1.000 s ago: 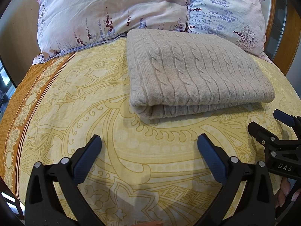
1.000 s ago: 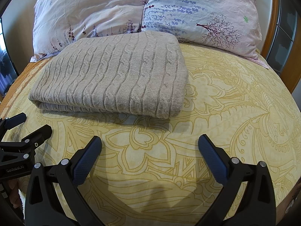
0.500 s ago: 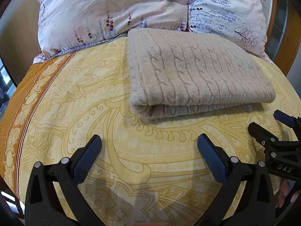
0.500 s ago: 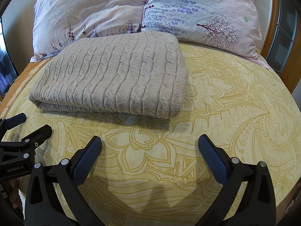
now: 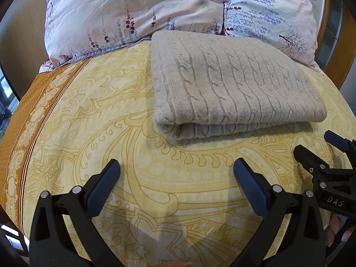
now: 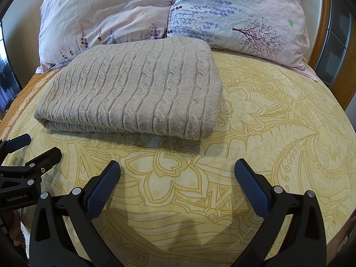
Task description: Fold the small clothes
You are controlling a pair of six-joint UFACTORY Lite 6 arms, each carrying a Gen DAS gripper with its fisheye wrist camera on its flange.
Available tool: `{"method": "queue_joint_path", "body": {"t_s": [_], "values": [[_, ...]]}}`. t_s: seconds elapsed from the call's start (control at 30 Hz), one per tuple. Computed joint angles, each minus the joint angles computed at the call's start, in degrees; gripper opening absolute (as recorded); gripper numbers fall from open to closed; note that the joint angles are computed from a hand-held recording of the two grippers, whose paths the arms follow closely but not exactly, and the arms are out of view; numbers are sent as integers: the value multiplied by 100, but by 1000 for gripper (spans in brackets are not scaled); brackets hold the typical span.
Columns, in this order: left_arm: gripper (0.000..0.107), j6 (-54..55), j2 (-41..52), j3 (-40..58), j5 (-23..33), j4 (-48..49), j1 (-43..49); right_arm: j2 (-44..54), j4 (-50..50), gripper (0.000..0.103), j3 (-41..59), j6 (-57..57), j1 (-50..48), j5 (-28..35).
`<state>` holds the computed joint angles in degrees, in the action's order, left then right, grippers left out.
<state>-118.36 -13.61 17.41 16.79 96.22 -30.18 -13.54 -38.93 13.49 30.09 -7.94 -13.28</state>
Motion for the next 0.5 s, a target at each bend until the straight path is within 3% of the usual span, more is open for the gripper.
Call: {"method": "queue_joint_path", "body": {"t_s": [0.5], "values": [[101,89,1,20,-22,-71,19,3,15,102,-8,-21,-6,-13]]}}
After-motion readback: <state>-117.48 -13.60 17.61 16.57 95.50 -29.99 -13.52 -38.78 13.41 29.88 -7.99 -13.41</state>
